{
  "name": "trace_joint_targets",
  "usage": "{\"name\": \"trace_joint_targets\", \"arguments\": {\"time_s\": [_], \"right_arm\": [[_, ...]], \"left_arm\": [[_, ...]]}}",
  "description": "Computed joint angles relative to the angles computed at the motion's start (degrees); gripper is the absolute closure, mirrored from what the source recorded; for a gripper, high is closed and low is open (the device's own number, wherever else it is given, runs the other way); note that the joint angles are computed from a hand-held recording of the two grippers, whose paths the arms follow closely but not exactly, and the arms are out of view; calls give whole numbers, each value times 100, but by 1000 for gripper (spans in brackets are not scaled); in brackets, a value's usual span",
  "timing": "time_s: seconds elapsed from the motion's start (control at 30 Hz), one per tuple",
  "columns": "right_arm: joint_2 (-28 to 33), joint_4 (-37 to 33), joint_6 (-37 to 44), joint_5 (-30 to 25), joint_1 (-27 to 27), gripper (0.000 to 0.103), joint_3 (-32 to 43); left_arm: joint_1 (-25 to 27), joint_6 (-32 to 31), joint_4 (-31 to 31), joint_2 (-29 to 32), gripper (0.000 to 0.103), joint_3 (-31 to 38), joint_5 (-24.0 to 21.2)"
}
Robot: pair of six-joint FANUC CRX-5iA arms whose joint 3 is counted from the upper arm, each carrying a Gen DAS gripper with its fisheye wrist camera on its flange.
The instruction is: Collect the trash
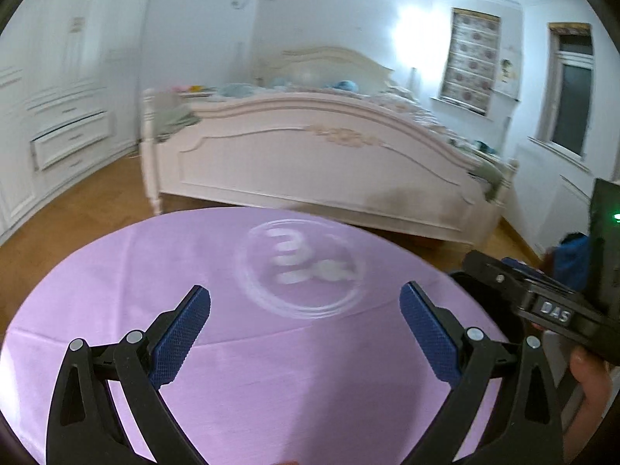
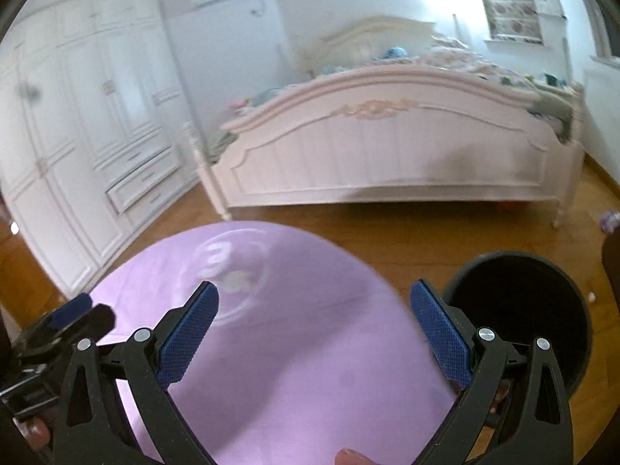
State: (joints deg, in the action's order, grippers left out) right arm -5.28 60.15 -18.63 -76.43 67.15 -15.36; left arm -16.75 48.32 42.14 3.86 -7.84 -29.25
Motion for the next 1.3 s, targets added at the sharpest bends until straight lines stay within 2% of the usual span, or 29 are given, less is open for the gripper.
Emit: {"name": "trace_joint_targets", "arguments": {"time_s": [0.23,0.37,0.5,0.9,1.3], "right_arm": [[584,387,180,91,-1,6,453],[818,513,234,54,16,6,611],[979,695,251,45,10,6,636],[991,953,172,109,15,6,426],[832,973,-14,177,21,6,238]], "left_arm": [[267,503,-500,-190,6,-183,309],[358,671,-643,-281,5,-278,458],[407,1009,-1040,-333,5,-261,533],[580,647,-526,-398,5,-554,558],[616,722,-620,-416,5,-542,519]]}}
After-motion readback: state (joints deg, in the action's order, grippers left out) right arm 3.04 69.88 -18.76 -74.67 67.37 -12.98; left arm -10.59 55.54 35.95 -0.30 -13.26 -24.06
